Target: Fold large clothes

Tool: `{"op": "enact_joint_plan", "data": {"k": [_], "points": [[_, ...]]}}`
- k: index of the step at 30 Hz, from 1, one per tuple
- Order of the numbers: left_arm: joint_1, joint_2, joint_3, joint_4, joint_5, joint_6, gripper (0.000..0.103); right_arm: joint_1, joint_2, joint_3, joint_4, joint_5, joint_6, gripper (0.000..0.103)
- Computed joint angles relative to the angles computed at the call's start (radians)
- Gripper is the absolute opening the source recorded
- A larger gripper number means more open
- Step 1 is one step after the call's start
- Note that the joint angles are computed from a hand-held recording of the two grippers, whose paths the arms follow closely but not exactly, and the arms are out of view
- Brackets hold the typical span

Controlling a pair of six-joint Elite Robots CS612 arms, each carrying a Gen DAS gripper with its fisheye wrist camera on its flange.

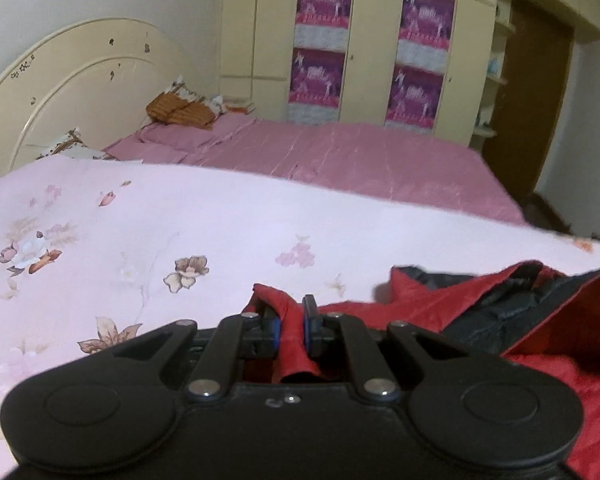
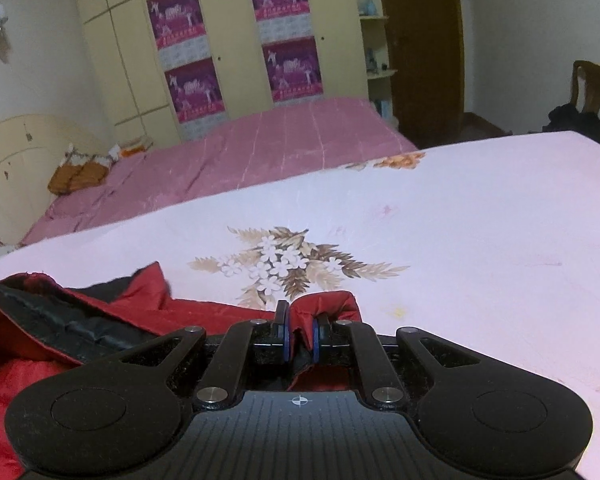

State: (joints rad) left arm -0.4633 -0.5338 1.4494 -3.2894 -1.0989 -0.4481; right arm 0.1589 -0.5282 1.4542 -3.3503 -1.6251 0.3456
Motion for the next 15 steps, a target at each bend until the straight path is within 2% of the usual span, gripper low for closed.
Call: {"op": "enact_joint_plan", "data": {"k": [2, 5, 6, 9, 10, 11, 12, 13, 14, 15], "points": [[0.003, 0.004, -0.019, 0.058, 0.001, -0.010, 0.015, 0.001, 0.011, -0.016, 0.020, 0.001, 0.008, 0.010], [0.007, 0.010, -0.038, 0.095, 0.007, -0.018, 0.018, -0.007, 0.021, -0.031, 0.034, 0.031, 0.030, 0.012], [0.011, 0.011, -0.043, 0.096, -0.002, -0.023, 0.020, -0.009, 0.022, -0.033, 0.029, 0.038, 0.036, 0.023], [0.018, 0.012, -0.049, 0.082, -0.017, -0.055, 0.026, -0.008, 0.030, -0.047, 0.010, 0.030, 0.054, 0.042], [0.020, 0.012, -0.049, 0.073, -0.029, -0.071, 0.027, -0.009, 0.032, -0.051, 0.002, 0.036, 0.061, 0.060], [0.022, 0.012, -0.049, 0.063, -0.036, -0.080, 0.030, -0.007, 0.034, -0.056, -0.002, 0.033, 0.067, 0.087], [0.022, 0.010, -0.045, 0.049, -0.037, -0.087, 0.033, -0.001, 0.037, -0.062, -0.016, 0.003, 0.067, 0.095], [0.021, 0.008, -0.042, 0.038, -0.032, -0.086, 0.037, 0.002, 0.039, -0.063, -0.039, -0.012, 0.054, 0.095], [0.019, 0.007, -0.042, 0.025, -0.016, -0.079, 0.056, 0.003, 0.038, -0.065, -0.041, -0.008, 0.043, 0.095], [0.010, 0.007, -0.036, -0.006, 0.031, -0.060, 0.091, 0.002, 0.036, -0.066, -0.043, -0.002, 0.040, 0.095]]}}
